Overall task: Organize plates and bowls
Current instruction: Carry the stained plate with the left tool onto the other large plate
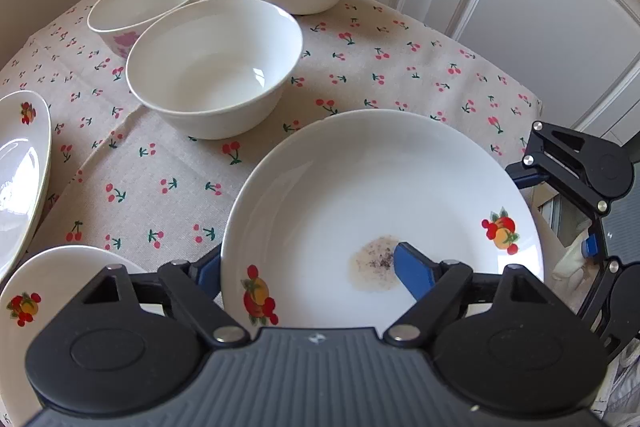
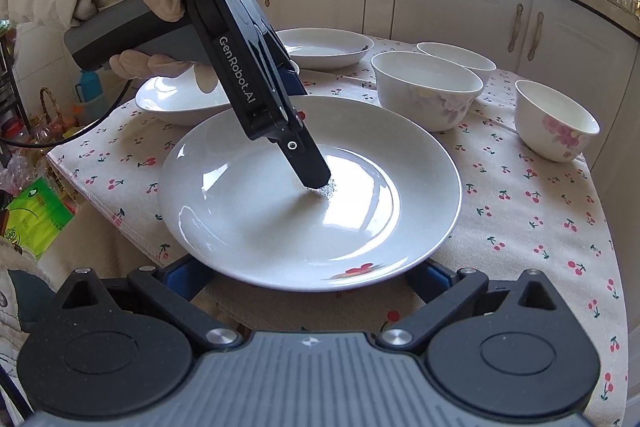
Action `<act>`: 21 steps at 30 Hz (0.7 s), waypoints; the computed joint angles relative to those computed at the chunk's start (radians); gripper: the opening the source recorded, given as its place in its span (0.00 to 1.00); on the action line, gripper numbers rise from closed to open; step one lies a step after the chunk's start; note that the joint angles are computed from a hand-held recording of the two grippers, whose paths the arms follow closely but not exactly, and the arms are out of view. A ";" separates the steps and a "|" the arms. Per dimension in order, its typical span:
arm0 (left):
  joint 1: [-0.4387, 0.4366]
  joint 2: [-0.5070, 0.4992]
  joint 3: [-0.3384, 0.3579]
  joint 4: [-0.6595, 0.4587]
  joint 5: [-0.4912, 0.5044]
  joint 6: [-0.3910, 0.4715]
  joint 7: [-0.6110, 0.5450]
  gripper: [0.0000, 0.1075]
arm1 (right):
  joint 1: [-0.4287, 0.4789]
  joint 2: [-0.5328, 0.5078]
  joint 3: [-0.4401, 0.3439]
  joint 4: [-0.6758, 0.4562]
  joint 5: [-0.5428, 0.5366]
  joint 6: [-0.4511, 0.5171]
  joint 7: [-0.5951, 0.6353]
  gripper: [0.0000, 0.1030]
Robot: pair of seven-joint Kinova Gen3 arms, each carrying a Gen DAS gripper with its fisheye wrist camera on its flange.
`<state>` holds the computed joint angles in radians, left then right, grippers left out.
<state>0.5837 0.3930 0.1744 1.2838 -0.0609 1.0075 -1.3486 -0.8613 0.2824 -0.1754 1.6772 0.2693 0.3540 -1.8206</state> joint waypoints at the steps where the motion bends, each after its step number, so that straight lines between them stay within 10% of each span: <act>1: 0.001 0.000 0.000 0.000 -0.002 -0.001 -0.001 0.79 | 0.002 0.000 -0.003 -0.004 -0.003 0.005 0.003 1.00; 21: -0.011 -0.024 0.003 0.035 0.013 -0.047 -0.019 0.78 | 0.051 0.005 -0.030 -0.015 -0.108 0.010 0.159 1.00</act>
